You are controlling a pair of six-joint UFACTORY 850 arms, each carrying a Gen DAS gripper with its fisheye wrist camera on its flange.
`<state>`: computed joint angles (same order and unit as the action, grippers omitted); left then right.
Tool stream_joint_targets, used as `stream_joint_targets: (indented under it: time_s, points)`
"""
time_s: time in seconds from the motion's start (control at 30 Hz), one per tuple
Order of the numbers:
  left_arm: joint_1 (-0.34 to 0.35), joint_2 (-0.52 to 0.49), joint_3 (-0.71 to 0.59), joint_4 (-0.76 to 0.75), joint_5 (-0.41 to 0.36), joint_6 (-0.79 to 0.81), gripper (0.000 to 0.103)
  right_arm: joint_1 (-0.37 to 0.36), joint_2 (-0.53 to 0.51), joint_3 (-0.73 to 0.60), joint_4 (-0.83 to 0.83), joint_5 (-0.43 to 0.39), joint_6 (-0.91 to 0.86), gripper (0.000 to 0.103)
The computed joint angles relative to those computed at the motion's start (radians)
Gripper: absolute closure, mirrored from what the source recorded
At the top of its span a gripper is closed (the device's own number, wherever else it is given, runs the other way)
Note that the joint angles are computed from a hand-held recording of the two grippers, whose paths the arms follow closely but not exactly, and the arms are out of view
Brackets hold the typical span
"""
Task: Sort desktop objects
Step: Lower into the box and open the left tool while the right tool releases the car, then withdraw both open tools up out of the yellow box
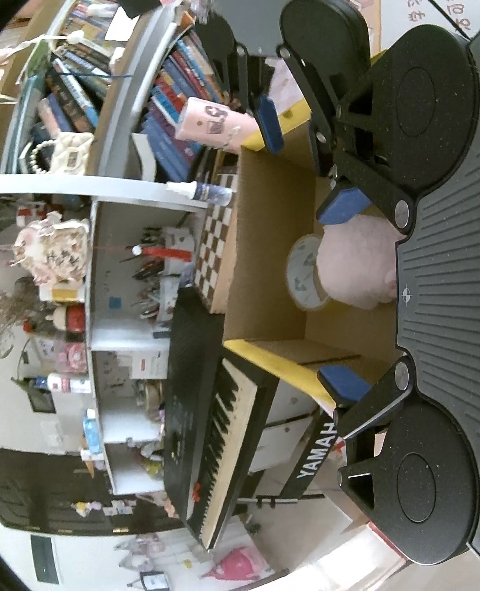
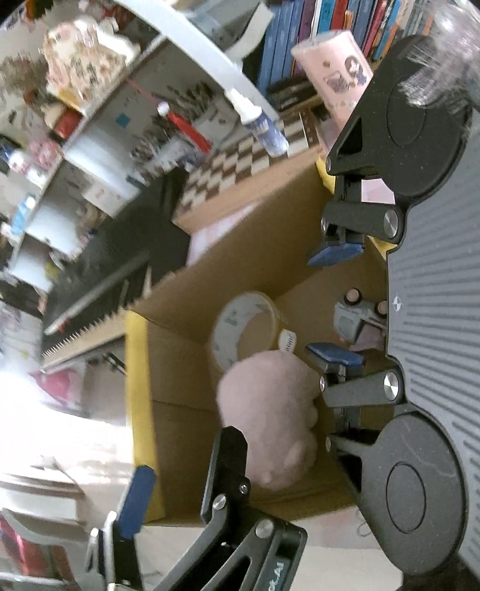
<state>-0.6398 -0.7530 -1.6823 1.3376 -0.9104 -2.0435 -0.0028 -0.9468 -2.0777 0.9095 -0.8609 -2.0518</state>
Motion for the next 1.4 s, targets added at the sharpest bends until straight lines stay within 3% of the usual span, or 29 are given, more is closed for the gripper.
stream_joint_targets:
  time_s: [0.33,0.5,0.83,1.1,1.4]
  points:
    - [-0.030,0.061,0.095,0.019,-0.044,-0.091,0.017,-0.045,0.143,0.226,0.294,0.059,-0.124,0.058]
    - [-0.047,0.085,0.127,0.030,-0.066,-0.122,0.017,-0.071,0.199,0.310,0.402,0.082,-0.070,0.056]
    - [-0.085,0.114,0.176,0.024,-0.096,-0.150,0.016,-0.114,0.326,0.537,0.647,0.205,-0.115,0.053]
    - [-0.126,0.150,0.240,-0.010,-0.108,-0.177,0.016,-0.143,0.430,0.723,0.756,0.261,-0.136,0.053]
    - [-0.183,0.179,0.294,-0.059,-0.118,-0.175,0.016,-0.181,0.540,0.916,0.785,0.249,-0.209,0.051]
